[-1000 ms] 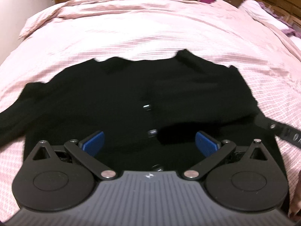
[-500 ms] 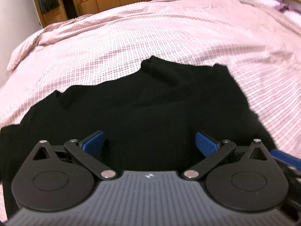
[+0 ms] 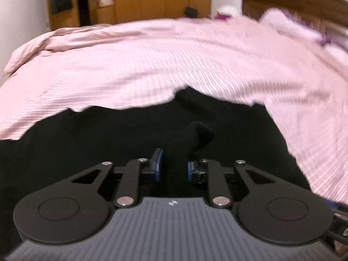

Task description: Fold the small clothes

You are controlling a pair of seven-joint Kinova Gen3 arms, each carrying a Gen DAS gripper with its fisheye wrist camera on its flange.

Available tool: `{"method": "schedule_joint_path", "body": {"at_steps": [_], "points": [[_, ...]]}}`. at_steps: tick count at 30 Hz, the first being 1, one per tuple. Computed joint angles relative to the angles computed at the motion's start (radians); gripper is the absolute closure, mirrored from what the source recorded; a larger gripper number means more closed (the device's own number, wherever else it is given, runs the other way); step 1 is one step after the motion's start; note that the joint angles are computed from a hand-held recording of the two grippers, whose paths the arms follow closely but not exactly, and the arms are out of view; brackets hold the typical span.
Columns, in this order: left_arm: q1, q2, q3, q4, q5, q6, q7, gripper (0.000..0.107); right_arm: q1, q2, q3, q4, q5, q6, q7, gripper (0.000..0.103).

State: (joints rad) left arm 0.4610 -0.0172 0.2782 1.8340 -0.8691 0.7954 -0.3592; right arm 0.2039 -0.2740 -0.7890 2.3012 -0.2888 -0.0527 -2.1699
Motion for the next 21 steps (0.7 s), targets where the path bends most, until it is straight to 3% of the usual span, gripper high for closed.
{"method": "schedule_joint_path", "body": {"at_steps": [3,8,14,19,21], "points": [[-0.024,-0.071,0.004,0.053,-0.046,0.012,0.056,0.087,0.034,-0.008,-0.031,-0.005,0.002,0.009,0.0,0.058],[-0.112,-0.15,0.024,0.112,-0.041,0.053,0.07,0.087,0.105,-0.029,-0.096,-0.021,0.016,0.037,-0.018,0.058],[-0.222,-0.152,0.024,0.125,0.065,0.154,0.02,0.086,0.136,-0.06,-0.119,-0.048,0.074,0.095,-0.071,0.057],[-0.266,-0.23,-0.073,0.185,0.212,0.058,-0.08,0.079,0.127,-0.075,-0.106,-0.073,0.141,0.149,-0.118,0.056],[-0.29,-0.264,-0.089,0.208,0.242,0.015,-0.101,0.064,0.114,-0.082,-0.092,-0.082,0.169,0.168,-0.136,0.055]]}}
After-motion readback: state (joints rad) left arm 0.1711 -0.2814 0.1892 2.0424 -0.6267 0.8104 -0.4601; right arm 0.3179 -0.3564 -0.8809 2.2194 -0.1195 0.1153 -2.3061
